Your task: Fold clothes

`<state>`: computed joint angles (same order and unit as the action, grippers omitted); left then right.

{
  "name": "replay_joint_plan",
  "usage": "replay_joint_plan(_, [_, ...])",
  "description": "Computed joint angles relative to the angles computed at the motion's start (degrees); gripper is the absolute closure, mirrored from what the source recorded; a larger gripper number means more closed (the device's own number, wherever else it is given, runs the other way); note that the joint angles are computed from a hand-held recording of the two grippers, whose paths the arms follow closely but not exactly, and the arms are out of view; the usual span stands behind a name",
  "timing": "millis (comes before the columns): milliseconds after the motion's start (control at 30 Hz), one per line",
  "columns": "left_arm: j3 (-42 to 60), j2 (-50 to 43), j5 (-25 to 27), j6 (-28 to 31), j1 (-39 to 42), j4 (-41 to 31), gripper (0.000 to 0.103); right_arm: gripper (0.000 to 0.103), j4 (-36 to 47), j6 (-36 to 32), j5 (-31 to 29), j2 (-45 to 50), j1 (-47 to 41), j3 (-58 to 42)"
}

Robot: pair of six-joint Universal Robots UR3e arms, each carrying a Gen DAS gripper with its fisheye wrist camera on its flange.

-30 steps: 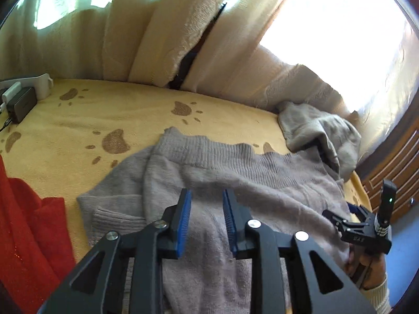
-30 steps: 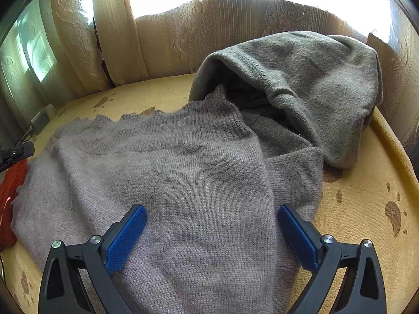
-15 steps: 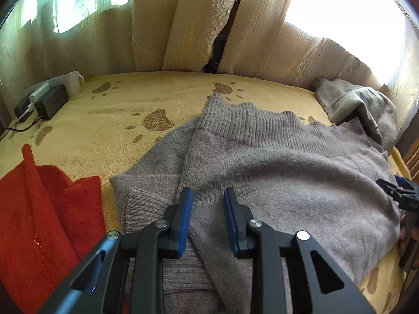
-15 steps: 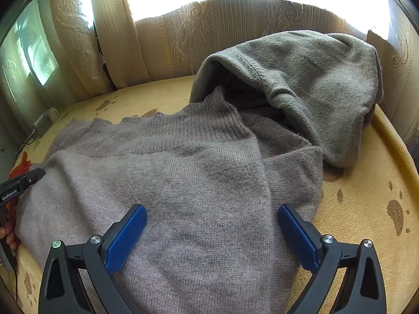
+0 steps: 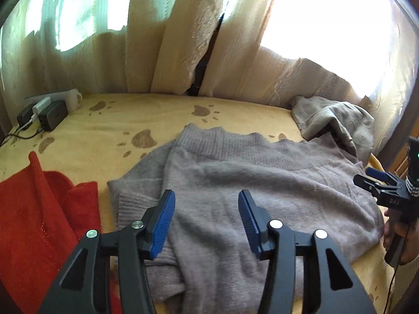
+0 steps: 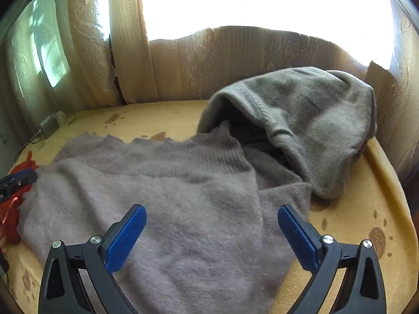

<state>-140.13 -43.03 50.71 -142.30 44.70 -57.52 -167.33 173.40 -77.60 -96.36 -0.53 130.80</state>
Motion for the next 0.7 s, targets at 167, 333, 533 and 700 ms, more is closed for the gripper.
replay_joint_plan(167, [0.8, -19.8, 9.4, -12.7, -17.1, 26.1, 0.030, 0.001, 4.7, 0.0, -4.4, 15.1, 9.8, -16.3])
replay_joint_plan(333, [-1.3, -20.2, 6.7, -6.9, -10.5, 20.7, 0.030, 0.001, 7.7, -0.6, -7.4, 19.6, 10.6, -20.0])
replay_joint_plan(533, [-3.8, -9.0, 6.6, 4.4, -3.2, 9.5, 0.031, 0.001, 5.4, -1.7, -7.1, 14.8, 2.8, -13.6])
replay_joint_plan(700, [-4.6, -9.5, 10.2, 1.0, -6.3, 14.4, 0.030, 0.001, 4.9, -1.7, -9.5, 14.0, 3.8, -12.9])
